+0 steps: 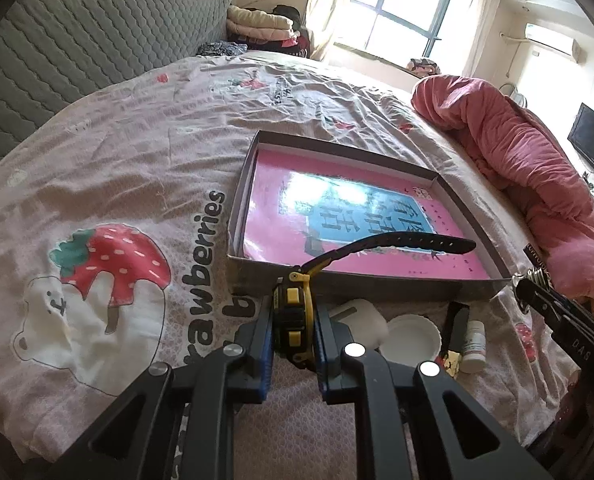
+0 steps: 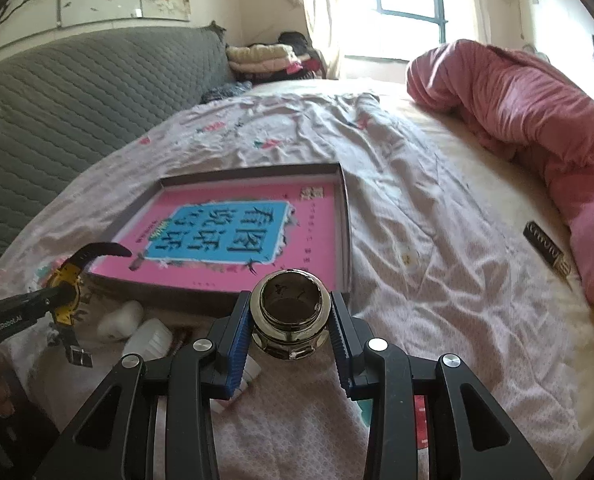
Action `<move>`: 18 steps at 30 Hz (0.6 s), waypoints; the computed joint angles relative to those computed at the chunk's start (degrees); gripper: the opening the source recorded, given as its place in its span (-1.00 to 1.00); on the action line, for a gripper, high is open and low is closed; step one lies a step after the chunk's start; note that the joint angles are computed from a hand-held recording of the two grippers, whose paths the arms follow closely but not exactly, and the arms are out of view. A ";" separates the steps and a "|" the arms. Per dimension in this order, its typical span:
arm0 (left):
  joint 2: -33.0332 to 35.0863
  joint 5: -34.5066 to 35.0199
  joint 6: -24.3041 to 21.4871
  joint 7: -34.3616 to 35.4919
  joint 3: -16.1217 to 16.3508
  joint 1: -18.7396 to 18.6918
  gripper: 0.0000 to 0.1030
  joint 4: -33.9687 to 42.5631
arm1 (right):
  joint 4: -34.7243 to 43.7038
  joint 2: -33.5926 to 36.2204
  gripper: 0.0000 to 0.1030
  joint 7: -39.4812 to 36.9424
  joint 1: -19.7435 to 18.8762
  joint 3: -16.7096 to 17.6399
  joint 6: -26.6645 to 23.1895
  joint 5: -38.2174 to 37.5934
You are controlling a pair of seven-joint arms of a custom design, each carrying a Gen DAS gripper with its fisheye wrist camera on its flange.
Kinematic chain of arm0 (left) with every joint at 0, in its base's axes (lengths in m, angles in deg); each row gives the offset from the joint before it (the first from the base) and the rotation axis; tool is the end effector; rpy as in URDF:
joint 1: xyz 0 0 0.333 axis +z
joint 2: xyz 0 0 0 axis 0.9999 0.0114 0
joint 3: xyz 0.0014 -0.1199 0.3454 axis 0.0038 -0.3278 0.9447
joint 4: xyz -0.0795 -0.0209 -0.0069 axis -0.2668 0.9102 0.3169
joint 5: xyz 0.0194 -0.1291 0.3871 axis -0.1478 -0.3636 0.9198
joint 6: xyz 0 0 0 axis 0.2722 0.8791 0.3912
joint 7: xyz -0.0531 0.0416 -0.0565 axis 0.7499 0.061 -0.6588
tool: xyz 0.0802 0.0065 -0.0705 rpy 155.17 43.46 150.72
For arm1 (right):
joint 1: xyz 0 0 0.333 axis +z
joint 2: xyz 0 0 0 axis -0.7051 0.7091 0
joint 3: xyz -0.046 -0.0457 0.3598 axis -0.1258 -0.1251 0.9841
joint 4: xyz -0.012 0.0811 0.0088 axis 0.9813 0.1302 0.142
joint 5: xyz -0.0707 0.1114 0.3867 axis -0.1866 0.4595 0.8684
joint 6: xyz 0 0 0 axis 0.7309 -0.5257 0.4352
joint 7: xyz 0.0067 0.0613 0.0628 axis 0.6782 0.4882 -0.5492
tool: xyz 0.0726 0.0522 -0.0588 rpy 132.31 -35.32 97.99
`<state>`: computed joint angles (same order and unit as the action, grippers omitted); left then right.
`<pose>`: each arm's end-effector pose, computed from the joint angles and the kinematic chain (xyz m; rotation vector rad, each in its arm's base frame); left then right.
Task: Organize rigid objects
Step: 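Close the right tool on the silver metal cup while the left tool lifts the watch, then carry the silver cup with the right tool over the tray while the left carries the watch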
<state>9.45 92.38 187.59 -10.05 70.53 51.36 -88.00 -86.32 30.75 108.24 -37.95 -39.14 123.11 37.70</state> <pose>0.5411 -0.4990 0.3739 -2.1081 1.4710 -0.8364 0.6129 0.2327 0.3869 -1.9313 1.3052 -0.5437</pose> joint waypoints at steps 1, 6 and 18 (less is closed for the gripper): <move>-0.11 -0.01 -0.30 0.02 0.01 -0.11 -0.67 0.00 | -0.11 -0.08 -0.28 -0.22 -0.28 0.40 0.32 -0.30; -0.80 1.81 -1.79 -1.25 0.12 -0.90 -0.67 0.21 | -0.42 -0.31 -0.28 -0.03 -1.76 2.33 1.32 -1.73; 2.14 2.39 -4.41 0.16 0.60 -0.98 -0.67 7.11 | 2.17 1.05 -0.28 2.14 -0.81 1.61 2.48 -4.30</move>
<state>11.59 94.77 183.18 -9.90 71.13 50.39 -80.89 -84.15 31.80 110.38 -38.76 -37.54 125.58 33.40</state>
